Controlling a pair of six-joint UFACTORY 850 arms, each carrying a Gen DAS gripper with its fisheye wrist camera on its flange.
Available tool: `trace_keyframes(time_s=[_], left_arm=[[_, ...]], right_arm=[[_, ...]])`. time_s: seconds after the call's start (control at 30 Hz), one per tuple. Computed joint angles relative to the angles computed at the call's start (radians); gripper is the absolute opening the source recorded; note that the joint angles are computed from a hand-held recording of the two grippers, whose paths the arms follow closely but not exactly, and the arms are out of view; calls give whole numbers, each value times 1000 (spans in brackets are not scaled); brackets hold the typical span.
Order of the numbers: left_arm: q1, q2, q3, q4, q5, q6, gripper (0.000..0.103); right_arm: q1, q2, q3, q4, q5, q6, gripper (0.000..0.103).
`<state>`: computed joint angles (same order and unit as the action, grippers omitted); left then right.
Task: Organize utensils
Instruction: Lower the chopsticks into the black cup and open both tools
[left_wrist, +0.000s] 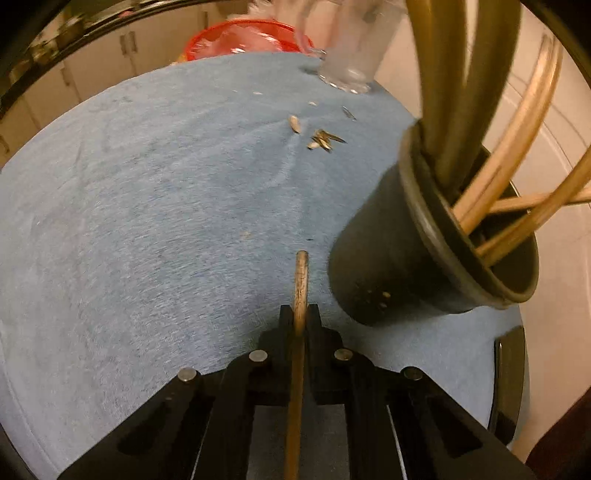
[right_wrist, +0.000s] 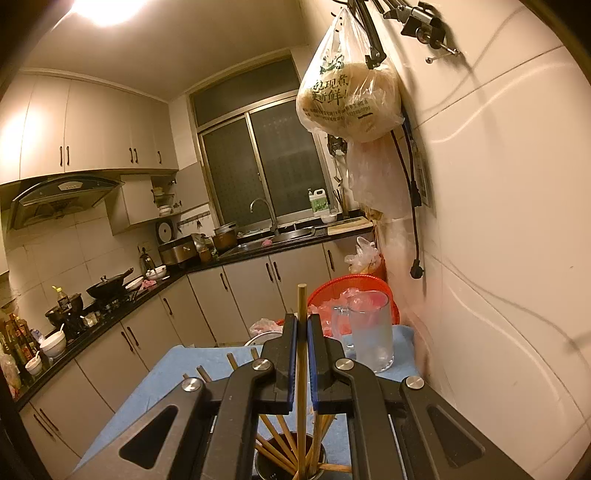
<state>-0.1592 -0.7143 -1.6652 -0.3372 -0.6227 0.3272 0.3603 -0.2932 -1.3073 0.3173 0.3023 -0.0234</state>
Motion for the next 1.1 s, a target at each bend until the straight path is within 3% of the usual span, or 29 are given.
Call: trace_keyframes(time_s=[0.17,0.3,0.43,0.7,1.1], left_arm=[[28,114,147,-102,122,65,7],[46,266,279,-288,250,251,7],[46,379,341,-440,313,402,7],[45,505,394,-685,331,666,7],[22,513,288,-831,320,815,7]], right_arm=[[1,-3,-2,-2,-5,-4,6],[1,-3,-3,4,-8,-12,6],[0,-2,-2,-6,-8,0,6],[1,0,3,-9,-4,0,6],[7,2,8,-9,-2,-1,6]])
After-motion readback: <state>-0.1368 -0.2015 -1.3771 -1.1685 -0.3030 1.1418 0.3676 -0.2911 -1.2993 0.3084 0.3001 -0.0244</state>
